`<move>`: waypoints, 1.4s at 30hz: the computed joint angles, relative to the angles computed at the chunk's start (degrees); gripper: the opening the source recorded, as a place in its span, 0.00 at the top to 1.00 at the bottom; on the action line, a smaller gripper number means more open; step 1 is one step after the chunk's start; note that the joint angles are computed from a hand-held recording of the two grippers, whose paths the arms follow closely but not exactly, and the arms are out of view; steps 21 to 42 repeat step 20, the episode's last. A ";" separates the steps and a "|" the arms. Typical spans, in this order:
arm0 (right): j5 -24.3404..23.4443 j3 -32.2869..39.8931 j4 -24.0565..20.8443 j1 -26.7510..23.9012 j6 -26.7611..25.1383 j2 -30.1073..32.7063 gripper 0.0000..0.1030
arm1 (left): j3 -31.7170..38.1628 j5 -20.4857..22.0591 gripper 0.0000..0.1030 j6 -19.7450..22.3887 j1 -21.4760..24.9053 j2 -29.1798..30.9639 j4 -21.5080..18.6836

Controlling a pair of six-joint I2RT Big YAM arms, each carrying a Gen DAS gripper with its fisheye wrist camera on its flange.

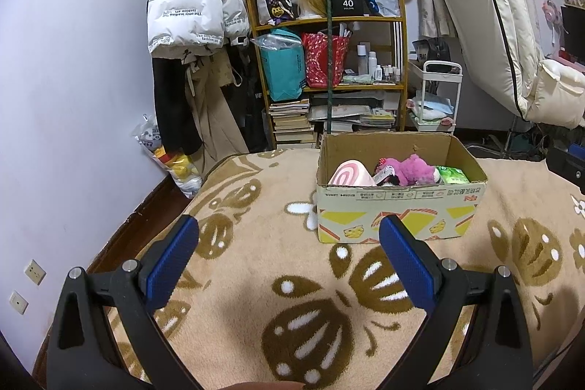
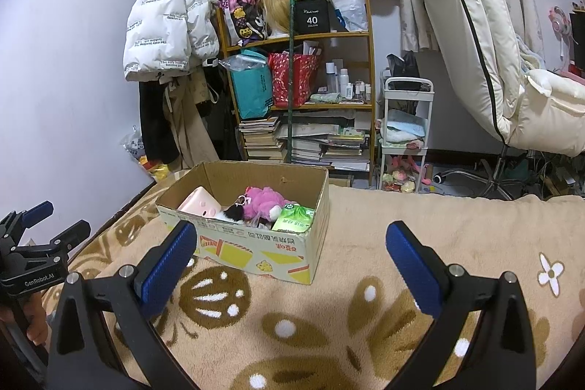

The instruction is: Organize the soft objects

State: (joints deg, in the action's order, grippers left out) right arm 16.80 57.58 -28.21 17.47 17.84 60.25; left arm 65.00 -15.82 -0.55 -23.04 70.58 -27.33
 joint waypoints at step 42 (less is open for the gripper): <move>-0.28 0.46 -0.60 -0.18 -0.12 -0.03 0.00 | -0.18 0.12 0.05 -0.64 0.10 0.15 0.19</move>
